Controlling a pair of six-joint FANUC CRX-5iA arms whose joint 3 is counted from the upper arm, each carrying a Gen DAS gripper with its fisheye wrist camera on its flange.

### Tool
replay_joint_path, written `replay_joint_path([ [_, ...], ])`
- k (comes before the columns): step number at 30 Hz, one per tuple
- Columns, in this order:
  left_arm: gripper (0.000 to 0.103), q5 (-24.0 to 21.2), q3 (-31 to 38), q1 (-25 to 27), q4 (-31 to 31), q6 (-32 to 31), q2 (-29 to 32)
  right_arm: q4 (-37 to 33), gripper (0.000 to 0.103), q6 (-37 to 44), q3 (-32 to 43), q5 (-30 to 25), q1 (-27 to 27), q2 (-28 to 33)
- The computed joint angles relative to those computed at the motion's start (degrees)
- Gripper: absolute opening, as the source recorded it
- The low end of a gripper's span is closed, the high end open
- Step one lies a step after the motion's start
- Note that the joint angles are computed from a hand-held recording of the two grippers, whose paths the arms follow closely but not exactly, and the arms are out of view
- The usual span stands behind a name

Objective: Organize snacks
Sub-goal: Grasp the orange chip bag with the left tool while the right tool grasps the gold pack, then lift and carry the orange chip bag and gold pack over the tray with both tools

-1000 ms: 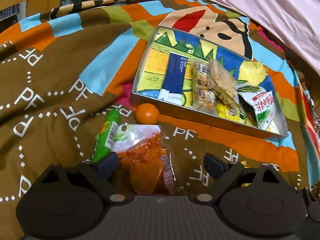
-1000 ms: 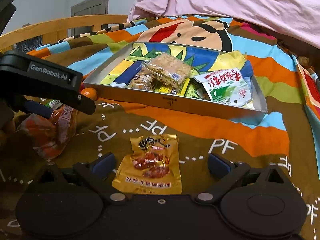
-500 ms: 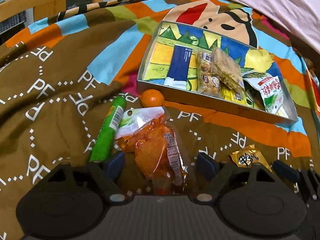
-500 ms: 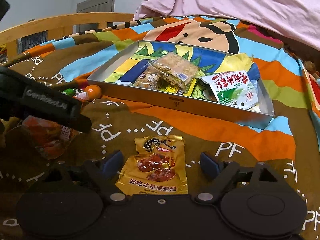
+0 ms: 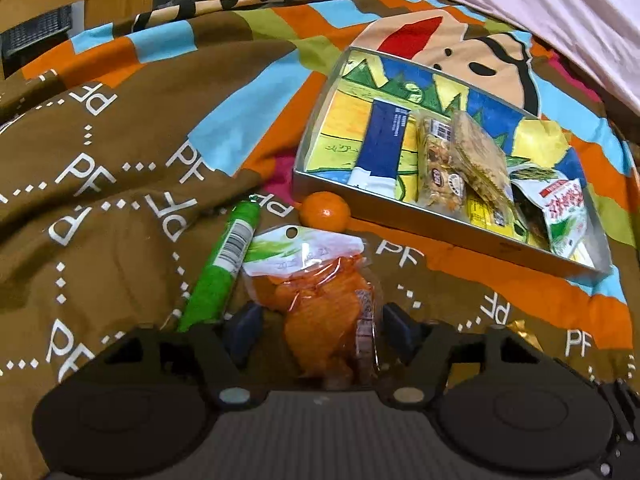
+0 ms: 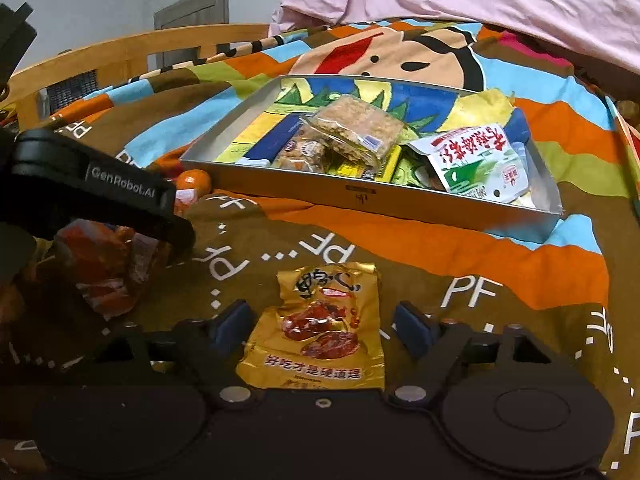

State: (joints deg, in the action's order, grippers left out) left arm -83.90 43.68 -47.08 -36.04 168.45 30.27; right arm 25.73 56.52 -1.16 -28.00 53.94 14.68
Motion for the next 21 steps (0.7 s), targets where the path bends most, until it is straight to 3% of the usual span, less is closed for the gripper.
replay_joint_path([
  [3,0.055,1.96,-1.83,-0.21,0.37,0.48,-1.31,-0.77,0.068,0.55,-0.06,0.18,0.22,-0.29],
  [7,0.054,3.23,-2.88,-0.83,0.51,-0.52,-2.09,-0.08,0.062,-1.21,-0.81,0.12,0.37,-0.98],
  [10,0.055,3.98,-3.62,-0.63,0.84,-0.81,-2.56,-0.01,0.061,-2.16,-0.92,0.19,0.29,-1.14],
  [12,0.060,4.49,-3.86,-0.14,1.40,-1.32,-2.64,-1.07,0.063,-1.44,-0.45,-0.01,0.18,-0.92],
  [17,0.064,4.65,-3.07,0.45,1.22,-0.42,-1.82,-9.08,0.068,3.27,2.92,-1.62,-1.03,0.10],
  [21,0.053,4.75,-4.02,-0.09,0.49,-0.28,-2.43,-6.91,0.061,2.13,1.84,-0.76,-0.53,-0.26],
])
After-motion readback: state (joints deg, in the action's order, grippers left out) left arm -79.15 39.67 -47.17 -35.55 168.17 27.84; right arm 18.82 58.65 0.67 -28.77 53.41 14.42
